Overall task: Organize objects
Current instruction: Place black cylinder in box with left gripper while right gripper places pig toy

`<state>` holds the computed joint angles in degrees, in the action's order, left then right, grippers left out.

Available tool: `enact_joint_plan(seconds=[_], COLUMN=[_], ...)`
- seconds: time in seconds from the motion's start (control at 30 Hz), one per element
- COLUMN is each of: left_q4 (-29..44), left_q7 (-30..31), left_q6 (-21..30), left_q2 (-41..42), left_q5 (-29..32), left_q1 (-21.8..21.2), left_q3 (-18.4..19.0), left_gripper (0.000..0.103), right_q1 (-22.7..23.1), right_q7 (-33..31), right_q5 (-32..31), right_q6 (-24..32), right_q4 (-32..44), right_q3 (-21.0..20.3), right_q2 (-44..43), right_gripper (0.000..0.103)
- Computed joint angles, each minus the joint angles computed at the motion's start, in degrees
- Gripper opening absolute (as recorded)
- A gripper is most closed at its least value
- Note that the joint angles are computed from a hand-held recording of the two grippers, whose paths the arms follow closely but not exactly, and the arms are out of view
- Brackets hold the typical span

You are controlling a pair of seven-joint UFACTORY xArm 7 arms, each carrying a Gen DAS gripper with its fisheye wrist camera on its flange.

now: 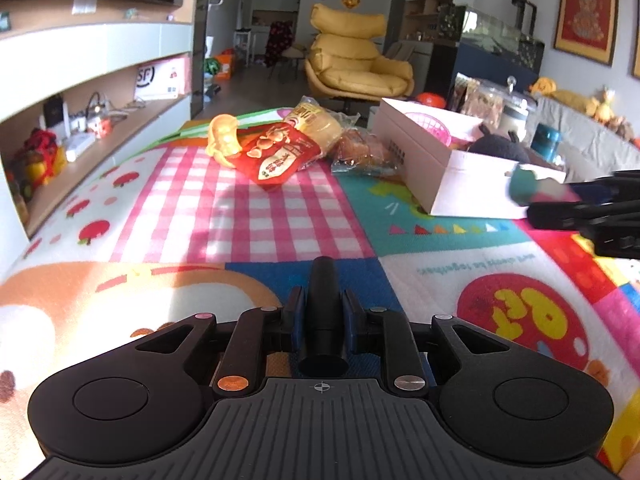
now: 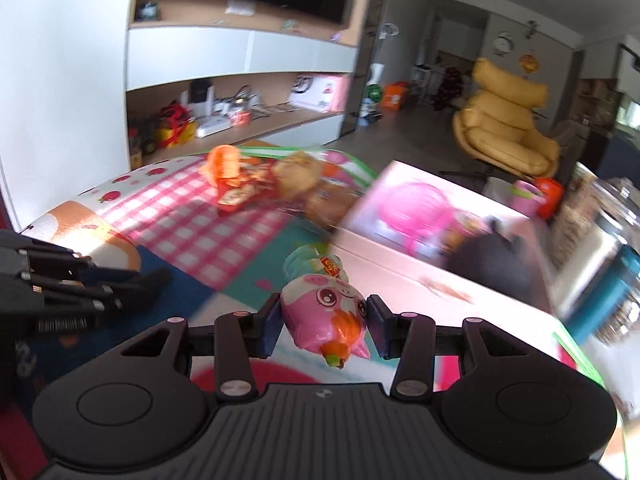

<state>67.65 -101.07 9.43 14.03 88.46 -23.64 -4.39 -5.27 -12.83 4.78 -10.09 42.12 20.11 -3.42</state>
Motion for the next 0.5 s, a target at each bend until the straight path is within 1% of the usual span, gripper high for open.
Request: enact_joint_plan(seconds=[0.03,0.07,0.1,0.13,0.17,0.2,0.23,0.27,0.3,0.33,0.37,0.43,0.47,0.5], left_q4=[-0.1,-0.1,-0.2,-0.2,-0.3,-0.2,0.2,1.3,2.9,5.5,9.0,17.0,21.8,26.5], left_q7=[1.5,2.9,4.6,6.9,10.3,13.6,17.5,21.6,24.9,28.4,31.8,37.7,41.3,45.0], left_q6=[0.9,1.5,1.7,1.6,0.8,-0.4,-1.6,-1.7,-1.0,-0.1,0.6,1.3,1.4,1.3], left_q2=[-0.1,-0.1,-0.2,-0.2,-0.2,0.0,0.1,0.4,0.9,1.7,3.1,6.9,9.7,12.7], left_q5=[-1.3,-2.7,-4.4,-6.7,-10.6,-14.6,-19.0,-23.0,-25.7,-28.0,-29.9,-33.0,-35.5,-38.5], left_q1=[-0.2,-0.4,-0.4,-0.4,0.0,0.3,0.9,1.3,1.2,0.9,0.6,-0.4,-0.5,0.0], left_q3=[-0.2,-0.3,-0.4,-0.4,-0.6,-0.6,-1.1,-1.7,-2.2,-2.6,-3.0,-3.7,-4.7,-6.1], left_gripper=[0.022,0.022,0.022,0.022,0.022,0.022,0.022,0.022,0.022,0.022,0.022,0.022,0.022,0.022], right_q1=[3.6,4.8,3.8,5.0,8.0,11.9,13.9,14.3,13.7,12.8,12.2,11.2,10.7,10.1], right_q7=[0.5,0.9,1.0,2.3,5.5,10.5,13.9,15.9,16.7,16.5,17.0,19.6,21.0,23.4], right_q5=[0.1,0.2,0.9,0.0,-3.4,-9.1,-13.0,-15.6,-16.6,-16.3,-16.8,-20.0,-21.3,-24.0], right_q6=[-1.2,-2.3,-3.4,-4.3,-5.2,-6.3,-7.8,-9.4,-11.1,-12.7,-14.0,-16.3,-17.0,-17.6], right_q4=[-1.3,-2.3,-3.2,-3.9,-4.7,-5.5,-6.2,-6.8,-7.4,-8.0,-8.1,-8.1,-7.8,-7.3], right_q3=[-4.3,-6.3,-5.8,-7.8,-12.1,-18.0,-21.6,-23.2,-23.5,-22.8,-22.7,-23.3,-23.3,-23.9], right_q2=[-0.7,-1.1,-1.5,-1.7,-2.0,-2.3,-2.5,-2.6,-2.5,-2.4,-2.1,-1.4,-0.9,-0.4], right_gripper=[0.044,0.044,0.044,0.044,0.044,0.044,0.044,0.044,0.044,0.045,0.045,0.045,0.045,0.045])
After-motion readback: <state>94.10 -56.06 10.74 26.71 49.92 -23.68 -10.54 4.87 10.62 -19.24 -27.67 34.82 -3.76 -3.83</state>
